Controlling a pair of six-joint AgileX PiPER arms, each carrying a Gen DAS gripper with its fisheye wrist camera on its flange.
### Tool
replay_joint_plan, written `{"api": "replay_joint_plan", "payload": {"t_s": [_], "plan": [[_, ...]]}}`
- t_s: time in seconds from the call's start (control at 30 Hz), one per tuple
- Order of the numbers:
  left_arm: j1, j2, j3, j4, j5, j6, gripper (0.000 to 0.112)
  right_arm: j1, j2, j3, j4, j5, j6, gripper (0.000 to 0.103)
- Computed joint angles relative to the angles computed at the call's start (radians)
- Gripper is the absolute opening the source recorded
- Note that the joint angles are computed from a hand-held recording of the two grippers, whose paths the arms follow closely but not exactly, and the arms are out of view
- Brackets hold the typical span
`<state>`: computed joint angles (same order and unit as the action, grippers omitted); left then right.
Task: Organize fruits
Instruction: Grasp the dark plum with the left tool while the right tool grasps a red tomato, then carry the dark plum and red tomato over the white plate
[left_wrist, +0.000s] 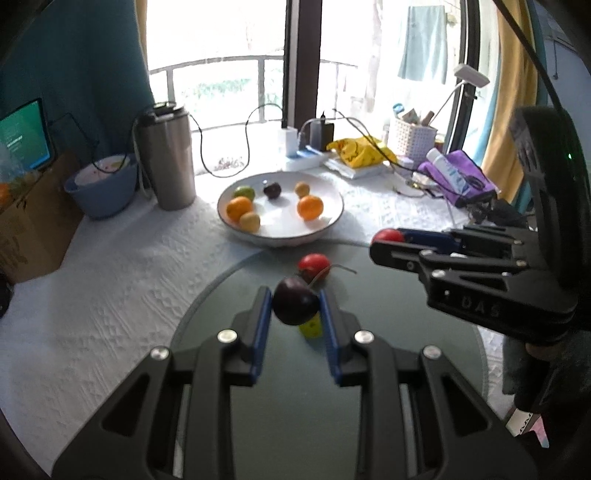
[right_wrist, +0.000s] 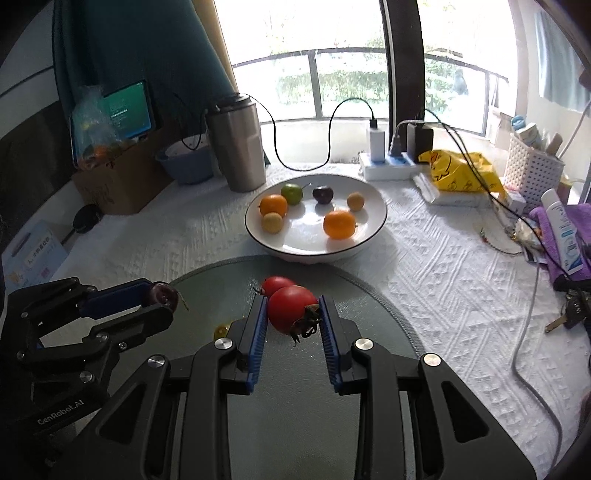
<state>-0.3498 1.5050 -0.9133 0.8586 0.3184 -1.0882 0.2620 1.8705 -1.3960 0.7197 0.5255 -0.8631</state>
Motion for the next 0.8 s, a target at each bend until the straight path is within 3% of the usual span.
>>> {"api": "replay_joint_plan", "payload": {"t_s": [0.43,0.8], "plan": [[-0.053,-0.064,-0.033,0.059,0.060,-0.036,0.027,-0.016,-0.076,0.036,0.058,0.000,-0.053,0.030],[-0.024,-0.028,-0.119,0.021,0.063,0.027,0.028,-0.038,-0.067,-0.057,0.041,0.033,-0.041,0.030]]}}
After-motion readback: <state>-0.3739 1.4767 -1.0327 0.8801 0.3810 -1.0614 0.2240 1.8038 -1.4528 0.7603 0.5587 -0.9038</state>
